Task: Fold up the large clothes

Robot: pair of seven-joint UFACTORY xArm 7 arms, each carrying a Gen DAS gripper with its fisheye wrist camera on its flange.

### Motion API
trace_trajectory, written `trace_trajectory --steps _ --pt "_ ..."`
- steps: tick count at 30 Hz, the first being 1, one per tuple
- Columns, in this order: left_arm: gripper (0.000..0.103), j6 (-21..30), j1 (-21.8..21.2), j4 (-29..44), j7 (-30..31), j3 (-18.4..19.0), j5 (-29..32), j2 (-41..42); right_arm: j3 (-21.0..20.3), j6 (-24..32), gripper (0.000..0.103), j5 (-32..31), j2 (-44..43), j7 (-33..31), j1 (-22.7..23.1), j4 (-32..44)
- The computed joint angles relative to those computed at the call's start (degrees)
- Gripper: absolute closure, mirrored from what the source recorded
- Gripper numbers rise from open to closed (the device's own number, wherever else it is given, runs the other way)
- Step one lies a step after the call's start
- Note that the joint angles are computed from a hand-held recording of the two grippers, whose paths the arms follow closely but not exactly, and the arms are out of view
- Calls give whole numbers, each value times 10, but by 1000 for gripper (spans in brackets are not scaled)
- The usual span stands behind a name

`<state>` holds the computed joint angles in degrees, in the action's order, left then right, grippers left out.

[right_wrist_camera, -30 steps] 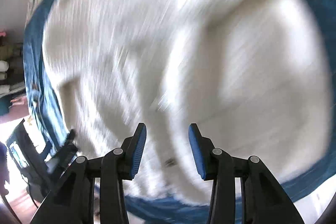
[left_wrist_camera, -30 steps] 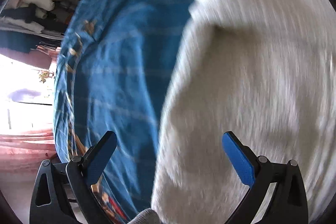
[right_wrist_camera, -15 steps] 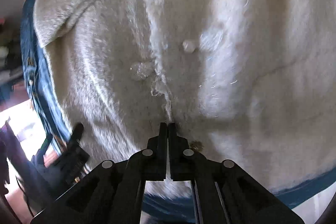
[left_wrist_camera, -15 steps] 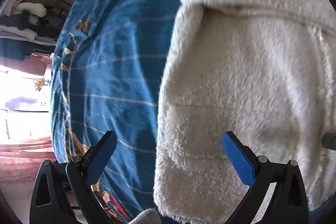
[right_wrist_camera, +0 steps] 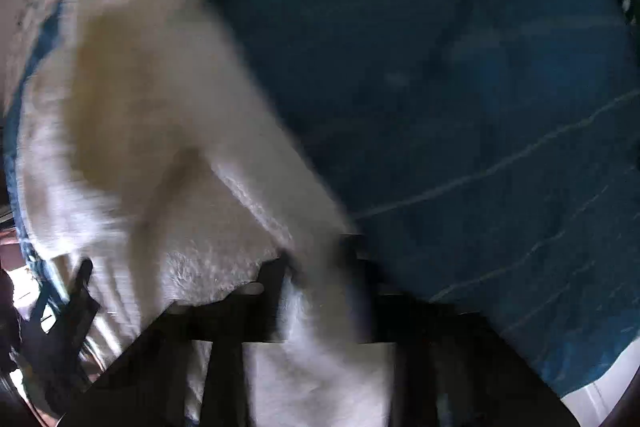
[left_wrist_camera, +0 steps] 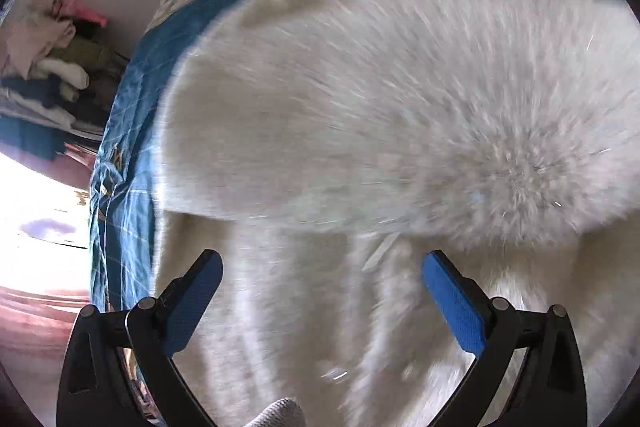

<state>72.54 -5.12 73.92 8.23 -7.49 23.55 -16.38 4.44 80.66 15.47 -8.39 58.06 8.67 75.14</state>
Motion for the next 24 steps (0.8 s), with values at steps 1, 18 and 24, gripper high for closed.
trace_trajectory --steps 1,18,24 --pt "0 1 1 -16 -22 -10 17 3 -8 -16 84 12 -29 -1 -6 -44" --pt "0 38 -6 -37 -134 -37 75 -26 -23 28 54 -56 91 -295 -35 112" --pt "0 37 -8 -32 -137 -28 67 -22 -11 72 54 -116 128 -261 -21 174"
